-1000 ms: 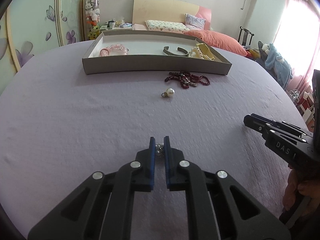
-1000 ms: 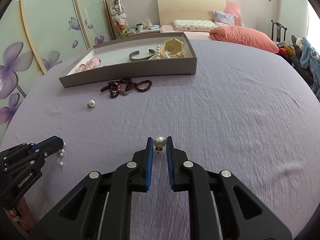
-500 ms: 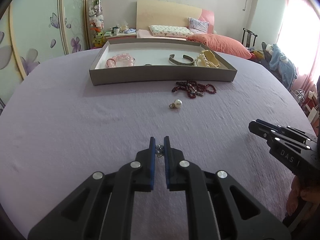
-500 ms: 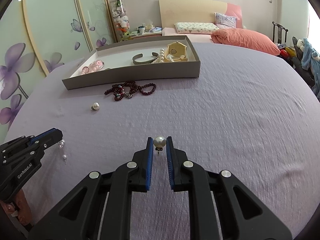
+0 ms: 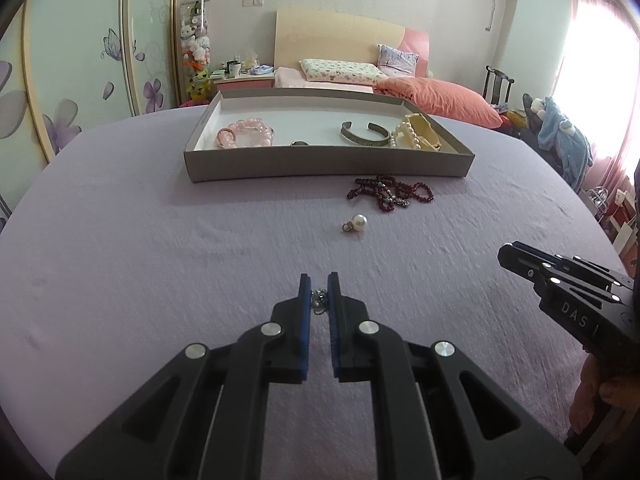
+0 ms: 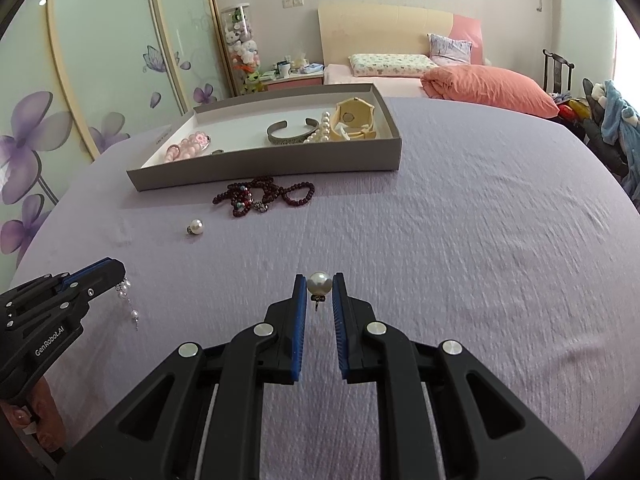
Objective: Organize jewelry
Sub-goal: 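Carry the earrings toward the tray with both tools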
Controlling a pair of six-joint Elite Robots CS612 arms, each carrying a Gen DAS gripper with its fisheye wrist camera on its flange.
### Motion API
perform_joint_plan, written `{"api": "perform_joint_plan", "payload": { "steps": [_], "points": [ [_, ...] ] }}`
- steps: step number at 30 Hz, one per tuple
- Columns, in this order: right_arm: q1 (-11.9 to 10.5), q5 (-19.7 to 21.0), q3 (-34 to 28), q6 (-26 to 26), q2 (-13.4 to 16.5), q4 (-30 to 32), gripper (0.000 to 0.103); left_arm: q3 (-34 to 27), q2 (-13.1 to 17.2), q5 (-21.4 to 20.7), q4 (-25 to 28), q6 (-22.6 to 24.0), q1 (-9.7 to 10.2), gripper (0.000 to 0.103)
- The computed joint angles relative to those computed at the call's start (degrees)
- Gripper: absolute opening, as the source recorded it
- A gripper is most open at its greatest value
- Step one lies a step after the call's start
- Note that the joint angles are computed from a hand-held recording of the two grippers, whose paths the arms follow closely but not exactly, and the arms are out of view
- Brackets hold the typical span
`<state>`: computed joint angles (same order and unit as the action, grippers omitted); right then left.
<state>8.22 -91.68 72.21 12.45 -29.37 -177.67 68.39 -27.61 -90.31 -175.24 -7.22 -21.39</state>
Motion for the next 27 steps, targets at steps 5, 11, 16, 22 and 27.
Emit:
{"api": "perform_joint_plan", "payload": {
  "steps": [5,11,16,22,27],
  "points": [
    [0.0,0.0,0.0,0.1,-0.1,-1.0,0.014,-0.5,0.0,0.5,-0.1,0.0,0.12,0.009],
    [0.0,-0.1,-0.7,-0.2,0.1,-1.6,0.014,-1.1,-0.1,0.7,-0.6,0.4,0.17,0.009],
    [0.0,-0.1,-1.6,0.0,0.3,-1.6,0.014,-2.2,0.1,1.1,-0.5,0.7,0.13,0.009],
    [0.1,-0.5,-3.3,-0.7,0.8,-1.8,0.014,-3.9,0.5,1.8,0.0,1.6,0.19,0.009],
    [0.1,-0.9,-5.7,-1.1,1.6,-1.6,0.014,-6.1,1.2,2.6,0.6,1.4,0.36,0.009]
  ]
}}
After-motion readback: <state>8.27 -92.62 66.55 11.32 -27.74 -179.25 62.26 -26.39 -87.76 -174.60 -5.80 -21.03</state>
